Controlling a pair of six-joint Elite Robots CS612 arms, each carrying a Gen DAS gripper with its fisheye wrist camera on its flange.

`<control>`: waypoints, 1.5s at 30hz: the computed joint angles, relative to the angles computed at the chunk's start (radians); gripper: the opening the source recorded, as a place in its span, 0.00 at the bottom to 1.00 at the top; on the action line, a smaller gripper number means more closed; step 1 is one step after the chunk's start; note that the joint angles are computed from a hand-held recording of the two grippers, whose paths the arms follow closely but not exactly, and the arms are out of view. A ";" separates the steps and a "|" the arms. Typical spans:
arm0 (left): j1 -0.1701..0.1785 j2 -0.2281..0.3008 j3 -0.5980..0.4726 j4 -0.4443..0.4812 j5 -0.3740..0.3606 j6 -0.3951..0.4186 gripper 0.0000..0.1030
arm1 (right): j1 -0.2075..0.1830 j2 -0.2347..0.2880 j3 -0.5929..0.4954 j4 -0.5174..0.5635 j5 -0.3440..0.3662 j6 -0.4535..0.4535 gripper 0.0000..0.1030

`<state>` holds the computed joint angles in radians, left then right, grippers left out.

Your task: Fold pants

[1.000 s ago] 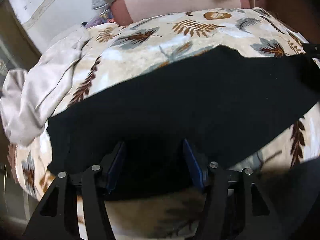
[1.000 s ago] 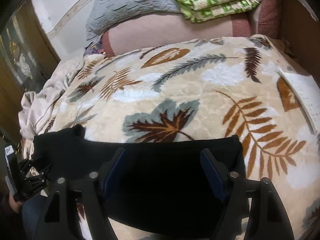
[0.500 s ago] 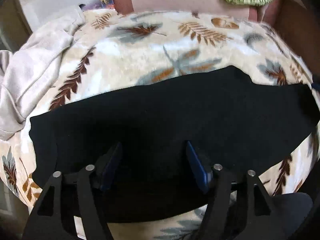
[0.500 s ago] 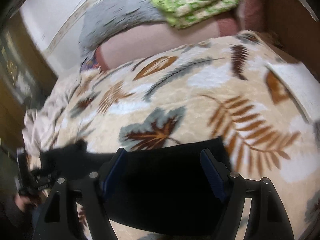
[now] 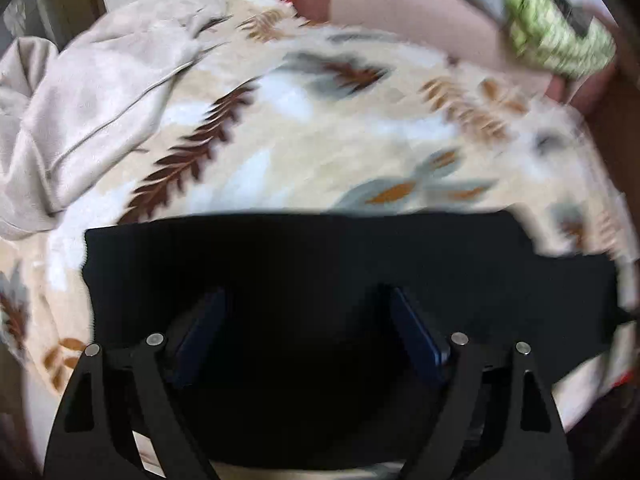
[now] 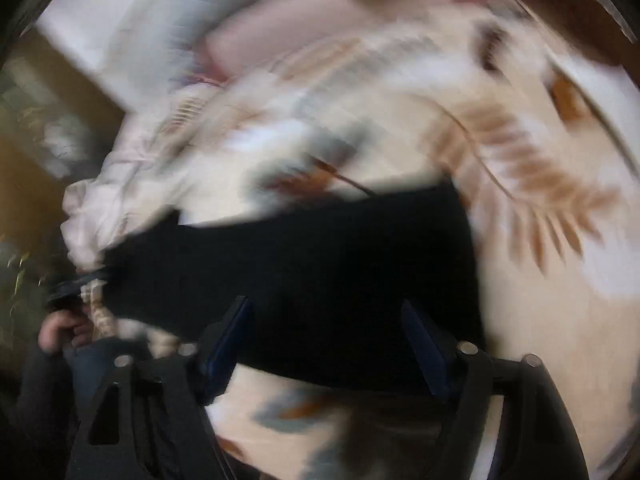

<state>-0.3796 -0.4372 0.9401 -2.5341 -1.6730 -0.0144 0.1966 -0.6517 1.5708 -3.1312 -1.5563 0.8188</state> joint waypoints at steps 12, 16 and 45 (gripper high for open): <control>-0.052 -0.023 0.062 0.069 -0.737 -0.162 0.82 | 0.014 0.012 0.182 -0.506 -0.118 0.424 0.85; -0.065 -0.006 0.060 0.111 -0.721 -0.183 0.82 | 0.009 0.071 0.152 -0.589 -0.072 0.517 0.85; -0.043 0.031 0.039 0.071 -0.837 -0.299 0.82 | 0.101 0.055 0.063 -0.336 -0.458 0.267 0.08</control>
